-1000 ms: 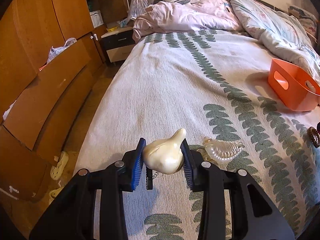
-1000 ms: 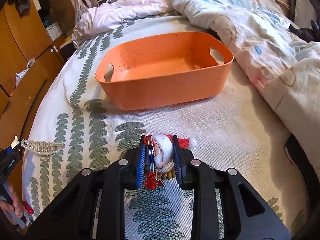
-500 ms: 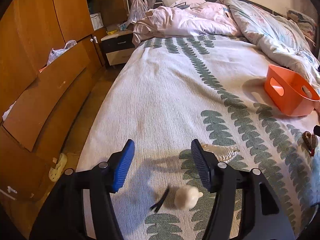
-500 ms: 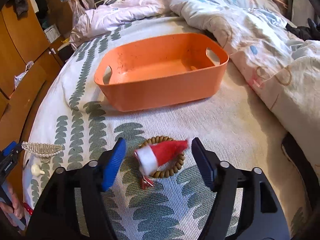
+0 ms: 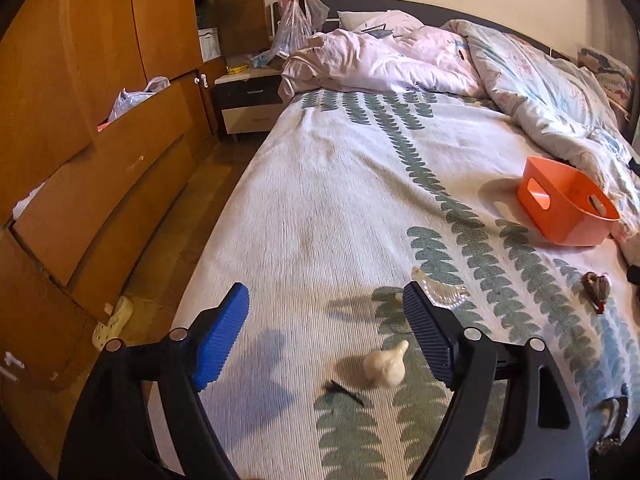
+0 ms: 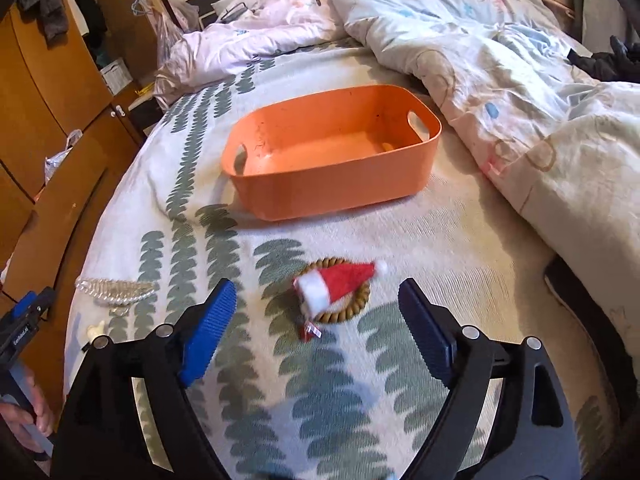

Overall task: Organize jewelry
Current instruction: 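Move both tools back over the remaining jewelry pile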

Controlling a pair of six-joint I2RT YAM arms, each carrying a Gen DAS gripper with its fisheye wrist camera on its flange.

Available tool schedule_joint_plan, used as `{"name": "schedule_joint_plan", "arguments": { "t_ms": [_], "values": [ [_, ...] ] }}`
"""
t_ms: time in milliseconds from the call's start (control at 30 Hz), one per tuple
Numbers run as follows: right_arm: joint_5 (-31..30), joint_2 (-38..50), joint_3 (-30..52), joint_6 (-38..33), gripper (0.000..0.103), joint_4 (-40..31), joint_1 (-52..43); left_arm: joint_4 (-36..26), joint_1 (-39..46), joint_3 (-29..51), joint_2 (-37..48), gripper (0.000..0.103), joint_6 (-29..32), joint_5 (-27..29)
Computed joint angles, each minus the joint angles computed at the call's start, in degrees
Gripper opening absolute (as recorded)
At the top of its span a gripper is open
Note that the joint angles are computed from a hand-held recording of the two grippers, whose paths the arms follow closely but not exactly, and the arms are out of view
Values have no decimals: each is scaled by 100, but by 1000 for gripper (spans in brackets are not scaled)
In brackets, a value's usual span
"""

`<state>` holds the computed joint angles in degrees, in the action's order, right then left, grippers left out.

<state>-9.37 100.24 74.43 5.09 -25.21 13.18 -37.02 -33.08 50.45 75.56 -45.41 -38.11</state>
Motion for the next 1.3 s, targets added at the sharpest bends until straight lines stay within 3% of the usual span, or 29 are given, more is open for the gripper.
{"name": "schedule_joint_plan", "arguments": {
  "t_ms": [133, 300, 533, 767, 933, 1133, 1300],
  "values": [
    [115, -686, -594, -170, 86, 204, 52, -349, -378, -114, -364, 82, -352, -304],
    [-192, -1423, -1131, -61, 87, 268, -112, -781, -936, -170, -736, 84, -934, -485],
    [-410, -2894, -2163, -207, 87, 238, -371, -1969, -2704, -29, -313, 85, -2749, -1158],
    [-516, -4687, -3411, -510, 87, -224, -775, -2966, -3918, 289, 440, 86, -4317, -1374],
    [-180, -5697, -4126, -585, 87, -769, -509, -2872, -4171, 265, 792, 86, -4602, -1186],
    [1246, -6195, -4599, -87, 82, -991, 1027, -2798, -4400, 370, 1321, 86, -4824, -1019],
    [1006, -5845, -4690, 53, 67, -972, 932, -2610, -4269, 302, 1399, 86, -4704, -914]
  ]
}}
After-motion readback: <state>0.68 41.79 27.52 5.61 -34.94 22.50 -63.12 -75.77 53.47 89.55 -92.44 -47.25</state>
